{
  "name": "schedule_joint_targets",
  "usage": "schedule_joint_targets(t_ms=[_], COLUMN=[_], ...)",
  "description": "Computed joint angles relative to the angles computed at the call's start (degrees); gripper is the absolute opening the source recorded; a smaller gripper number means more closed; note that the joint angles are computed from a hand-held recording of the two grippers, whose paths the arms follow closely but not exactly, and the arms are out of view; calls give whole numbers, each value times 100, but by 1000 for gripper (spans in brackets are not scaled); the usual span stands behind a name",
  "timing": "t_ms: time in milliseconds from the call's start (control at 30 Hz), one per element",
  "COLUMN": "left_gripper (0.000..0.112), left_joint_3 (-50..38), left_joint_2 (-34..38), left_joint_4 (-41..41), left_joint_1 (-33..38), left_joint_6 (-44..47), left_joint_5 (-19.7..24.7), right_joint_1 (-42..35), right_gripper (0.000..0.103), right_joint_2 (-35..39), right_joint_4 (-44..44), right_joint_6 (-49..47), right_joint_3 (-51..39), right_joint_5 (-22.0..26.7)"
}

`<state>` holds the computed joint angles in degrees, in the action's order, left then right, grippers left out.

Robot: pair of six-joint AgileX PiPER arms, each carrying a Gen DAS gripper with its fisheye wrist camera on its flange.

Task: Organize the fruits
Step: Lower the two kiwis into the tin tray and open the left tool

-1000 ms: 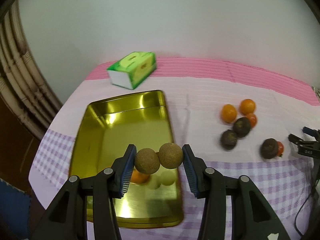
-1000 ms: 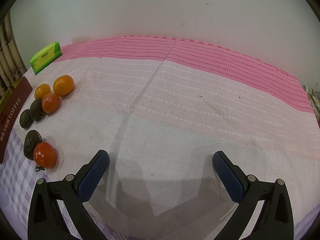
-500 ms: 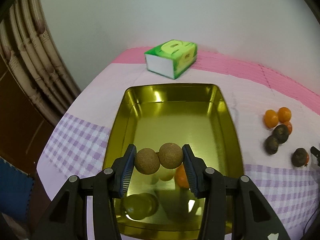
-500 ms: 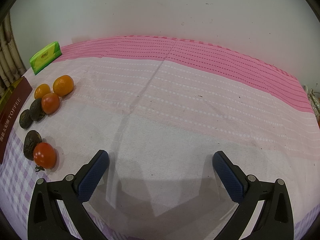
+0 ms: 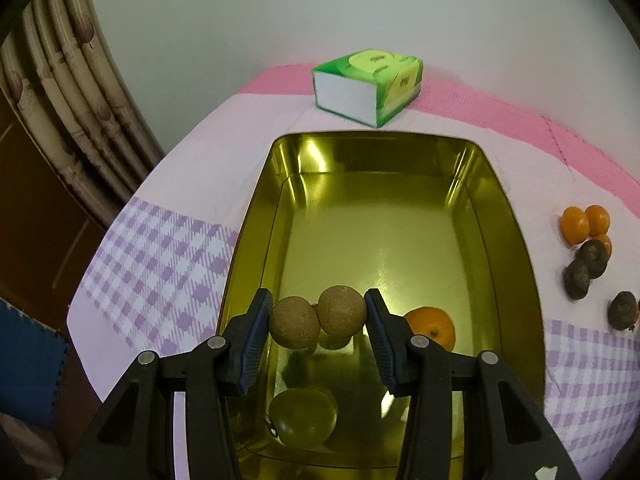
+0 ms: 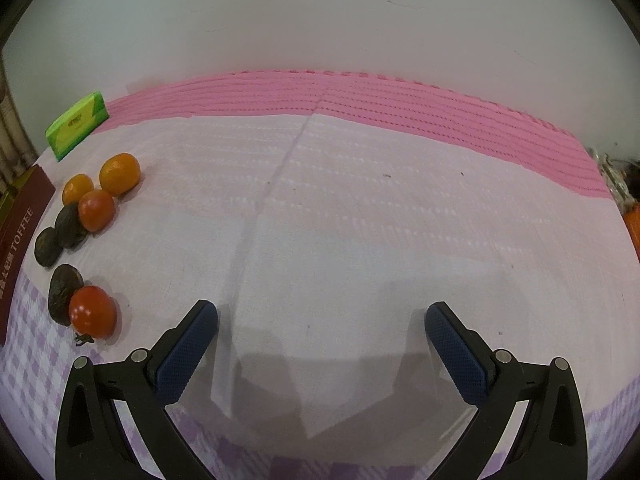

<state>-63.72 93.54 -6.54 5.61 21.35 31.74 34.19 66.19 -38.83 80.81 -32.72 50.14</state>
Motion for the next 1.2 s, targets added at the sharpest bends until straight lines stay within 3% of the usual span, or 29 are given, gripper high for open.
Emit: schedule_joint_targets(t_ms=[267,500,767,967,1067,1200], left_gripper=[43,43,43,44,45,52], left_joint_3=[8,36,18,-25,-35,-46], left_joint_2=[115,159,190,202,177,119], left_joint_4=[-22,34,110,113,50,-151], left_joint_1=[49,18,19,36,54,99], left_joint_6=[21,8,-20,-30,26,186], left_joint_5=[33,33,87,124,146,226], right_joint_1=[172,925,1699,1785,1728,1601], right_gripper=[103,103,102,96,88,82], right_joint_2=[2,142,855,1319,1412,1571], right_joint_4=[308,317,225,91,75,20], right_joint_6=[81,569,581,383,311,200], right_joint_3=[-109,-243,-819,-1275,-1414,-1572], right_joint_5=[287,615,533,511,448,372])
